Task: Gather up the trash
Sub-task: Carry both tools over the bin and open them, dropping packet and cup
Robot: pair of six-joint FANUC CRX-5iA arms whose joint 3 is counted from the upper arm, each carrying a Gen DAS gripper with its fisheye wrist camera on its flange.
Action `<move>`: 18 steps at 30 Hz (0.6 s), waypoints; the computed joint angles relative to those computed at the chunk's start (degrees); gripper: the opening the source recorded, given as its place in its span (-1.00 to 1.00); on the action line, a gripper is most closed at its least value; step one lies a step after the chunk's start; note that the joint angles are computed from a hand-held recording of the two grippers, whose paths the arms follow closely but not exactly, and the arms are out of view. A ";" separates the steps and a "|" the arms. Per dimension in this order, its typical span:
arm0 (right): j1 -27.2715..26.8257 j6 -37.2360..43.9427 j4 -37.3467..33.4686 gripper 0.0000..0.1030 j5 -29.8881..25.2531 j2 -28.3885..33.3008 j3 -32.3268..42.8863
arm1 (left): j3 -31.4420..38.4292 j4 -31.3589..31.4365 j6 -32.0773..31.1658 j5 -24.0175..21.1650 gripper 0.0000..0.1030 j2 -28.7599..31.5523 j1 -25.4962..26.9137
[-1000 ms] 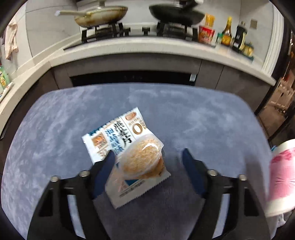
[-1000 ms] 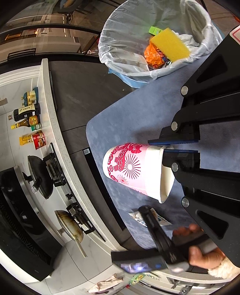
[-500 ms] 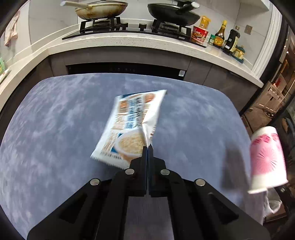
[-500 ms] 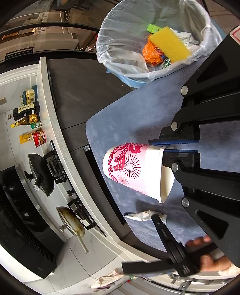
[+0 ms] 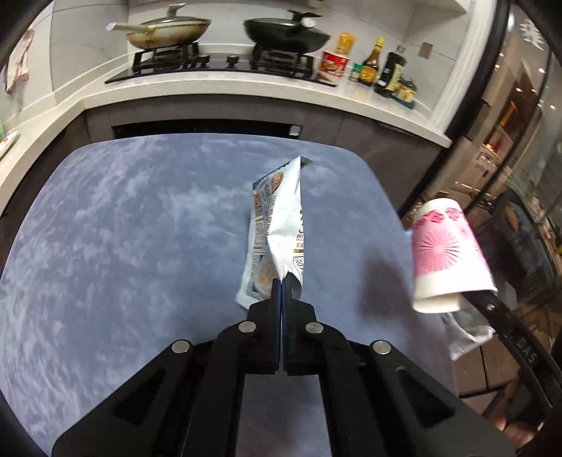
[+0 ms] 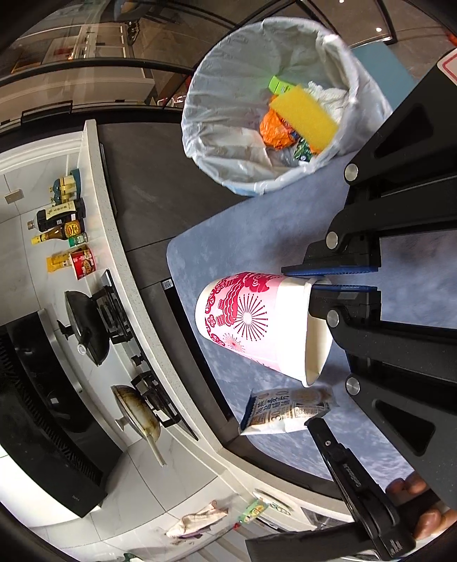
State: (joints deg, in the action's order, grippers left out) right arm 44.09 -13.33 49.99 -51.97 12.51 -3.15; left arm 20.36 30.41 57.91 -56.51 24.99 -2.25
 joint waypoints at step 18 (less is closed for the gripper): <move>1.83 -9.89 0.43 -0.91 -10.06 -13.73 -14.57 | -3.44 5.85 -6.89 -4.73 -1.00 -4.17 -8.81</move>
